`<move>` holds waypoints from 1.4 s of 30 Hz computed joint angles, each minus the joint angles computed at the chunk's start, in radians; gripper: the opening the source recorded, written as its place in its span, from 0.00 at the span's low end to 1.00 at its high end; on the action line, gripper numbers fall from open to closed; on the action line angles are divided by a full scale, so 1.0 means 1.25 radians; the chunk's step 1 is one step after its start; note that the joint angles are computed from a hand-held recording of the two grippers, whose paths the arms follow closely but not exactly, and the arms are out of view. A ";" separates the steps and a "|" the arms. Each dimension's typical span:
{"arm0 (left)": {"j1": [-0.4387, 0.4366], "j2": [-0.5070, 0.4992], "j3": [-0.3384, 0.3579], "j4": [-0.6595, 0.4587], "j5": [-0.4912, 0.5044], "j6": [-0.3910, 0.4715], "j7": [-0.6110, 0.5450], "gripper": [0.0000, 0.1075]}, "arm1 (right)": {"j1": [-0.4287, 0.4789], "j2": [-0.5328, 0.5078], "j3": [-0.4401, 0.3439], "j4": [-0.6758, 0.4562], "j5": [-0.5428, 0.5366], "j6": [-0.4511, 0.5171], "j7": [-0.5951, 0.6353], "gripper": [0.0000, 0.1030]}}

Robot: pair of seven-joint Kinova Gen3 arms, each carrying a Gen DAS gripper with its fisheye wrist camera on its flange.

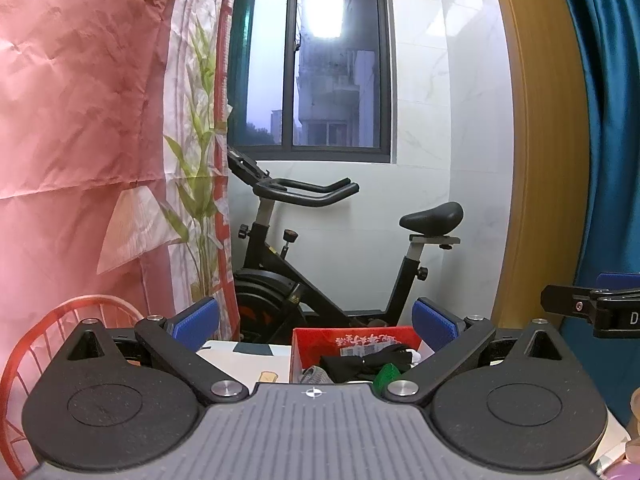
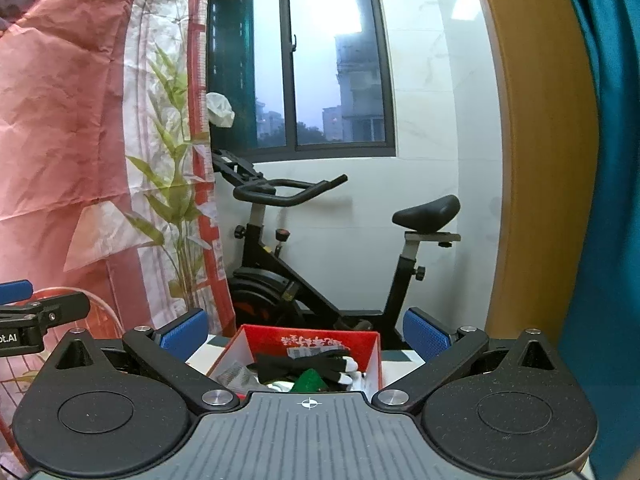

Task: Organize soft objects

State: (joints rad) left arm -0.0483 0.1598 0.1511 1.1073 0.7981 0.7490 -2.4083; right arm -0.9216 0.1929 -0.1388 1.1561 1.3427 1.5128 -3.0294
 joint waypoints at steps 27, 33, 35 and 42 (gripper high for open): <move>0.003 0.004 0.000 -0.007 -0.033 -0.002 0.035 0.96 | 0.005 0.005 0.007 -0.002 -0.022 0.002 -0.003 1.00; 0.004 0.003 -0.002 -0.008 -0.039 0.000 0.043 0.96 | 0.008 0.004 0.006 0.000 -0.025 0.003 -0.005 1.00; 0.004 0.004 -0.001 -0.009 -0.039 -0.001 0.043 0.96 | 0.011 0.003 0.006 0.002 -0.029 0.005 -0.006 1.00; 0.007 0.011 -0.001 -0.022 -0.056 0.006 0.062 0.96 | 0.012 0.008 0.008 0.000 -0.044 0.017 -0.011 1.00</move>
State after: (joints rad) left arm -0.0392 0.1737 0.1496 1.0800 0.7282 0.7561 -2.3310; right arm -0.9072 0.2033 -0.1288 1.1562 1.2872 1.5344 -3.0434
